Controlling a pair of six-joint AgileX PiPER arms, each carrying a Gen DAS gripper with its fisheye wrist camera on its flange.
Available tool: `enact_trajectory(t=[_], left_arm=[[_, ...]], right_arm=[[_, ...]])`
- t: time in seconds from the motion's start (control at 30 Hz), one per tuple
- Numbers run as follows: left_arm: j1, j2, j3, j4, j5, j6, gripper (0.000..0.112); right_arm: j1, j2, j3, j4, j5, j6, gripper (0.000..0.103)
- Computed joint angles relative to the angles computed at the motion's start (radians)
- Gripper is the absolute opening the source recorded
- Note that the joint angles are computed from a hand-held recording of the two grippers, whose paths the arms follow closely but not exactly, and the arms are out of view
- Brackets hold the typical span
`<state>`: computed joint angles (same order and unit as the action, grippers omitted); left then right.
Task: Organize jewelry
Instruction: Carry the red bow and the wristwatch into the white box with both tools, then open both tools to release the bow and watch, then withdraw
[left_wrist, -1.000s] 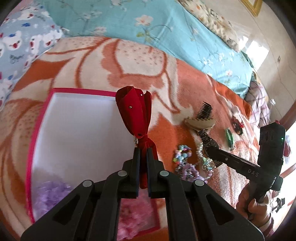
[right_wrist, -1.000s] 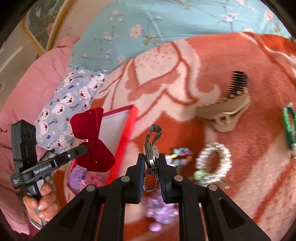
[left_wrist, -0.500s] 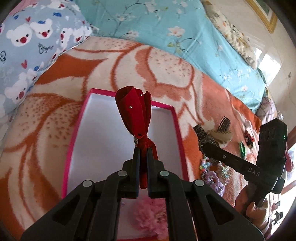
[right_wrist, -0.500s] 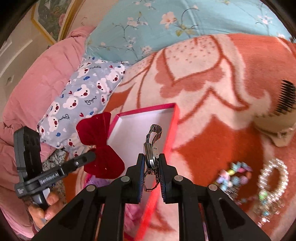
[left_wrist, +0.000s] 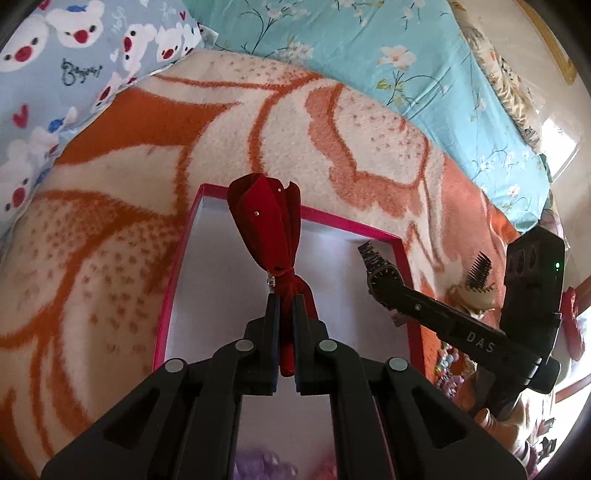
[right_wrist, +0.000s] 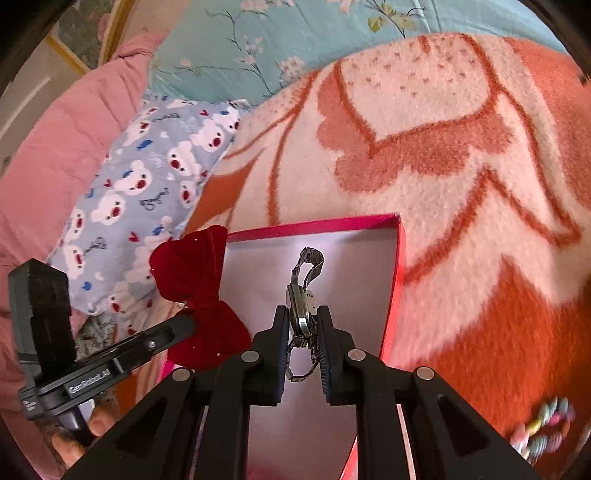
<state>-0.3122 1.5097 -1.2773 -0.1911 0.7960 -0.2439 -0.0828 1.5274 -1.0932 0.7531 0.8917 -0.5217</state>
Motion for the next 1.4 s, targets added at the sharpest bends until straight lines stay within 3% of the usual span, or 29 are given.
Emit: enact_trajectory(t=[0.4,0.67,1.1,1.23,1.4], left_arm=[[0.063,0.102,-0.030,-0.056,-0.008,0.058,0.005],[0.025,0.096,-0.029,0.075,-0.005,-0.040,0.017],[-0.005,0.068,-0.004,0.128,0.003,-0.080,0.020],[-0.005,0.055,0.003,0.126,0.004,-0.084,0.020],[-0.016,0.028,0.005,0.136,0.014,-0.097,0.020]], right_arm=[[0.070,0.090,-0.085,-0.139,-0.047,0.044,0.014],[0.074,0.093,-0.092,-0.143,-0.043,0.038,0.016],[0.064,0.073,-0.077,-0.133,-0.036,0.043,0.017],[0.050,0.045,-0.061,-0.121,-0.041,0.038,0.027],[0.032,0.018,-0.052,-0.108,-0.031,0.031,0.027]])
